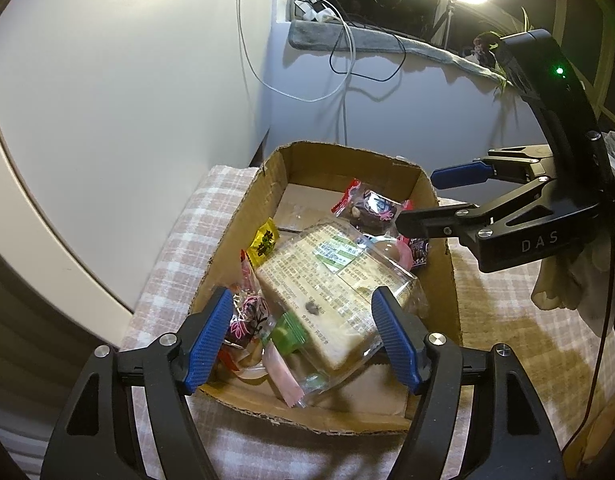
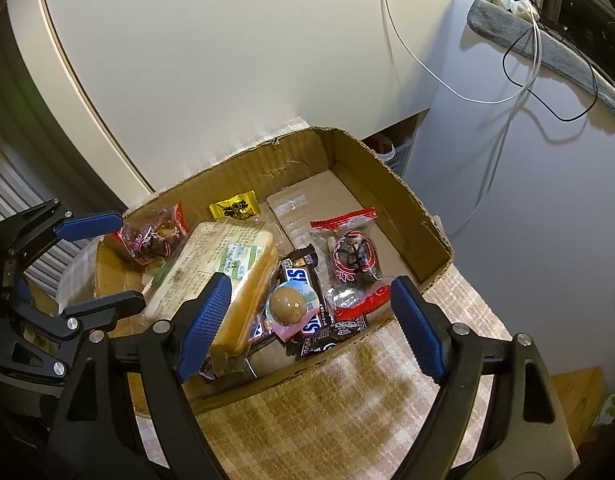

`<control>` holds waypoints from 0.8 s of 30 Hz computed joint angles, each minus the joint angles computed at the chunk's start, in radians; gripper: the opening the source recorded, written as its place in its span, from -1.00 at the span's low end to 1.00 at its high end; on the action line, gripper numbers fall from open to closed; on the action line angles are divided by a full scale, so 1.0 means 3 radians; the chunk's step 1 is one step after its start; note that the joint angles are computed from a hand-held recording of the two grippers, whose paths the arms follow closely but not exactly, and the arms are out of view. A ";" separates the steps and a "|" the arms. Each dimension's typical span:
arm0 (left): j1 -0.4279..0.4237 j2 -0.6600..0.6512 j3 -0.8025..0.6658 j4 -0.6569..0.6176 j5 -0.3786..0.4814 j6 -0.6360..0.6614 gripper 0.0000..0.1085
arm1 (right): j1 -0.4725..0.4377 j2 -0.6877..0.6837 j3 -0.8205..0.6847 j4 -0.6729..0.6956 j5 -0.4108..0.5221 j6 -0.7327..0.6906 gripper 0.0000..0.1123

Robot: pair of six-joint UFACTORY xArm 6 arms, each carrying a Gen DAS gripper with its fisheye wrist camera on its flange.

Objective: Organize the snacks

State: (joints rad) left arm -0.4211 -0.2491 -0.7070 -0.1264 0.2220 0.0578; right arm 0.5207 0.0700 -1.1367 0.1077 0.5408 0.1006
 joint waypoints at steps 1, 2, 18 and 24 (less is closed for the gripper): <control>0.0000 -0.0010 0.0006 0.0012 -0.0002 -0.0017 0.32 | 0.0002 -0.0012 0.0007 -0.0014 -0.0001 0.0020 0.50; 0.0001 -0.0025 0.0017 0.0029 -0.0008 -0.0039 0.32 | 0.0004 -0.0031 0.0025 -0.0024 -0.0007 0.0035 0.50; -0.0007 -0.0368 0.0299 0.0263 -0.0130 -0.0374 0.32 | 0.0165 -0.0569 0.0536 -0.0844 -0.0233 0.1040 0.50; -0.0026 -0.0582 0.0488 0.0584 -0.0175 -0.0716 0.32 | 0.0287 -0.0867 0.0793 -0.1450 -0.0202 0.1797 0.50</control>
